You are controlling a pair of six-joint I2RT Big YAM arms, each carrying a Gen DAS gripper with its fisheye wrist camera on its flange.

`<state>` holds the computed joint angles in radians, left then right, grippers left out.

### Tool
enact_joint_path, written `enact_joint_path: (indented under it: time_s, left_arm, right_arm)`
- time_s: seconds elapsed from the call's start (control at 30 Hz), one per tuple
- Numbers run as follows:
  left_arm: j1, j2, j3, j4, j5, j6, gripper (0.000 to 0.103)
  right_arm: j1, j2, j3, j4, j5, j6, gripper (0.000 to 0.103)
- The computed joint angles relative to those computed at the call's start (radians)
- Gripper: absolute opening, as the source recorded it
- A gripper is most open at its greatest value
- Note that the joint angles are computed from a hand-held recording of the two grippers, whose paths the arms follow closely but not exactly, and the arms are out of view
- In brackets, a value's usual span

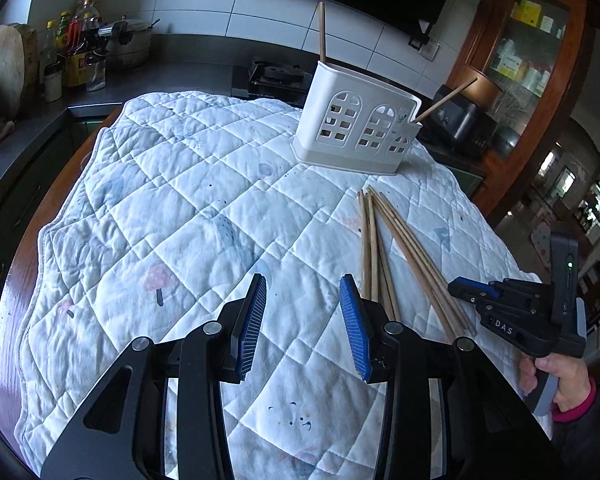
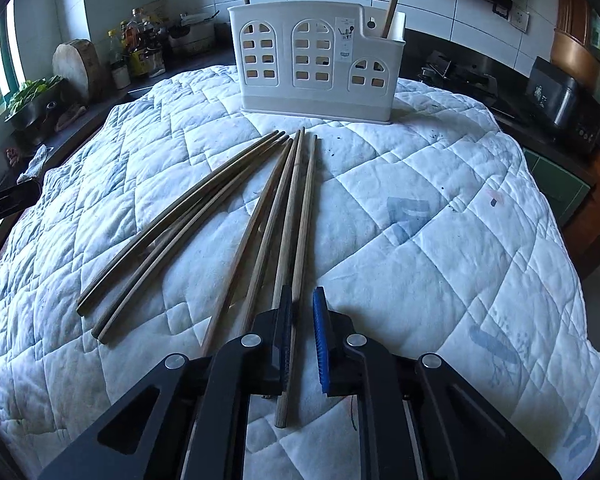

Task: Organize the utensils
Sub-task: 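Close the right tool on another chopstick while the left tool grasps one too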

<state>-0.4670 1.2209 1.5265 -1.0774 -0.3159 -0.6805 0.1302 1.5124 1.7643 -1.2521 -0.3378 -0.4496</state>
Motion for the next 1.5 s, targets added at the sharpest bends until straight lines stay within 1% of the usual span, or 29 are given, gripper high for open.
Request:
enact_joint_path:
  time_s: [0.1,0.17,0.3,0.43,0.6,0.63,0.67,0.9,1.07,1.2,1.33,1.4,1.5]
  left_arm:
    - [-0.003,0.006,-0.003,0.001,0.016,0.005,0.039]
    - [-0.007,0.015,0.001,-0.003,0.024,0.008,0.039]
    - [-0.018,0.031,-0.002,0.005,0.059,0.018,0.038]
    - [-0.029,0.072,0.017,-0.004,0.086,0.033,0.036]
    - [-0.033,0.125,0.054,-0.011,0.095,0.055,0.036]
    - [-0.03,0.135,0.062,-0.013,0.101,0.058,0.031]
    - [-0.026,0.145,0.069,-0.015,0.118,0.061,0.018]
    - [-0.021,0.182,0.092,-0.023,0.13,0.076,0.017]
    - [-0.019,0.201,0.108,-0.037,0.118,0.089,0.017]
    - [-0.024,0.222,0.129,-0.052,0.123,0.103,0.018]
    - [-0.04,0.242,0.149,-0.081,0.072,0.108,0.017]
    - [-0.04,0.244,0.153,-0.092,0.058,0.105,0.01]
    - [-0.035,0.241,0.155,-0.109,0.033,0.115,0.009]
  right_arm:
    - [0.004,0.005,0.001,-0.008,0.002,-0.012,0.01]
    - [0.01,0.001,-0.013,-0.001,0.022,-0.021,0.01]
    - [0.002,0.002,-0.011,0.0,0.012,-0.009,0.01]
    - [-0.004,-0.008,-0.025,0.015,0.03,-0.01,0.007]
    - [-0.025,-0.009,-0.027,0.008,0.013,-0.002,0.007]
    - [-0.027,-0.009,-0.027,0.008,0.01,-0.001,0.007]
    - [-0.028,-0.01,-0.028,0.008,0.009,0.0,0.007]
    - [-0.031,-0.014,-0.035,0.012,0.0,0.003,0.007]
    - [-0.036,-0.011,-0.033,0.009,-0.014,0.009,0.007]
    - [-0.036,-0.011,-0.033,0.01,-0.017,0.013,0.007]
    - [-0.037,-0.01,-0.032,0.008,-0.019,0.013,0.007]
    - [-0.037,-0.011,-0.033,0.009,-0.019,0.015,0.007]
    - [-0.038,-0.011,-0.033,0.009,-0.02,0.015,0.007]
